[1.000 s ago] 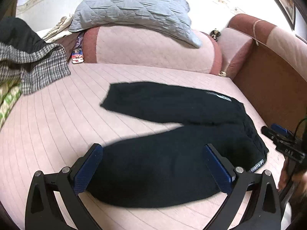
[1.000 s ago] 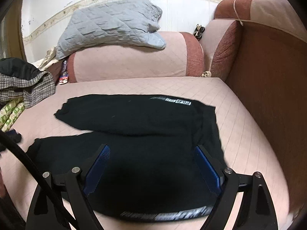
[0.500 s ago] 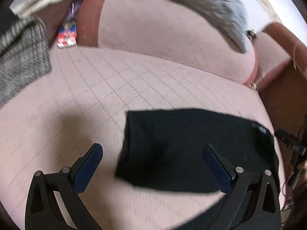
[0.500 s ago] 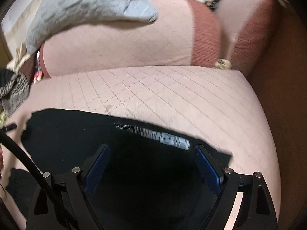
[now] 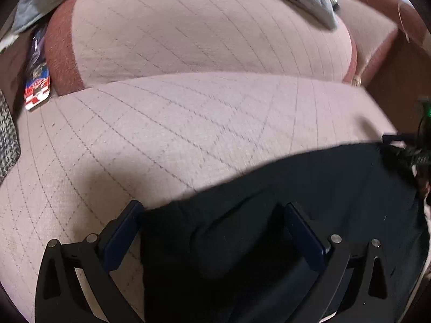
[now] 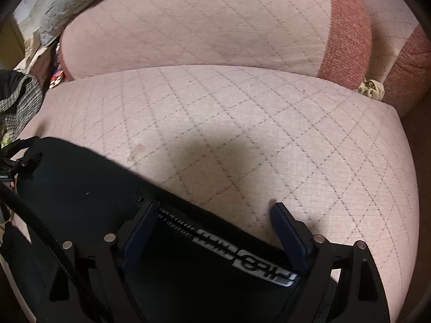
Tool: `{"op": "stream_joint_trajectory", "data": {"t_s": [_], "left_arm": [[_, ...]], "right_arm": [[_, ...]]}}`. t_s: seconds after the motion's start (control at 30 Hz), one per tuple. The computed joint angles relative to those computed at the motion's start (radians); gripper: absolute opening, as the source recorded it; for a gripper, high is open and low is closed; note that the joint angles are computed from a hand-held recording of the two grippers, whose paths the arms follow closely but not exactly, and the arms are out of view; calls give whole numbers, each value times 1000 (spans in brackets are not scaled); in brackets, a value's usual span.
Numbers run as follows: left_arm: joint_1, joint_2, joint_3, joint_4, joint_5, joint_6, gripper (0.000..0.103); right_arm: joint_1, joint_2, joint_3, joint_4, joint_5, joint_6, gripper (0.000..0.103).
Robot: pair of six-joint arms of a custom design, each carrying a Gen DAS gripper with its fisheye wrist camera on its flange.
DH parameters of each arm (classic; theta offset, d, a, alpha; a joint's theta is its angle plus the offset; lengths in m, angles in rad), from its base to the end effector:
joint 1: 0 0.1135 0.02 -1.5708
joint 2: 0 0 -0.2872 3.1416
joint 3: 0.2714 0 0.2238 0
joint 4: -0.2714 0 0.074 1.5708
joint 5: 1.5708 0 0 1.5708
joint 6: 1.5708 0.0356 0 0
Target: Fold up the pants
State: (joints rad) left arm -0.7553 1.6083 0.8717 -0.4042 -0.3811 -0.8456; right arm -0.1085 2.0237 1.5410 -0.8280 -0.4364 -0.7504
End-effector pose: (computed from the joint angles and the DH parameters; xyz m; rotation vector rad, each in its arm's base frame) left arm 0.2096 -0.1792 0.2028 -0.2245 2.5663 -0.0577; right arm 0.3911 -0.0275 0.2221 -0.9259 2.5370 0.3972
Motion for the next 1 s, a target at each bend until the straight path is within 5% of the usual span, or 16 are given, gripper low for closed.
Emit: {"op": "stream_joint_trajectory", "data": {"t_s": [0.03,0.07,0.1,0.13,0.23,0.47,0.63,0.83,1.0], "left_arm": [[-9,7,15,-31,-19,0,84],[-22,-5,19,-37,-27,4,54],[-20,-30,14,-29,-9,10,12],[0,-67,-23,26,61,27,11],[-16,-85,0,-16,37,15,11],[-176,-147,98,-168,-112,-89,11],[-380,-156,236,-397,-310,-225,11],[-758,-12,442,-802,-513,-638,12],[-1089,280,631,-1121,-450,-1113,19]], "right_arm": [[2,-19,-27,10,-1,-16,76],[3,-43,-53,8,-10,-44,67],[5,-62,-70,2,-16,-58,48],[8,-72,-74,-12,-16,-69,25],[5,-116,-100,-16,-4,-67,14],[-69,-260,-177,-40,-48,-76,11],[-152,-438,-262,-109,-111,-116,10],[-491,-605,-389,-390,-198,-499,10],[-897,-590,-526,-576,-39,-1014,9]]}}
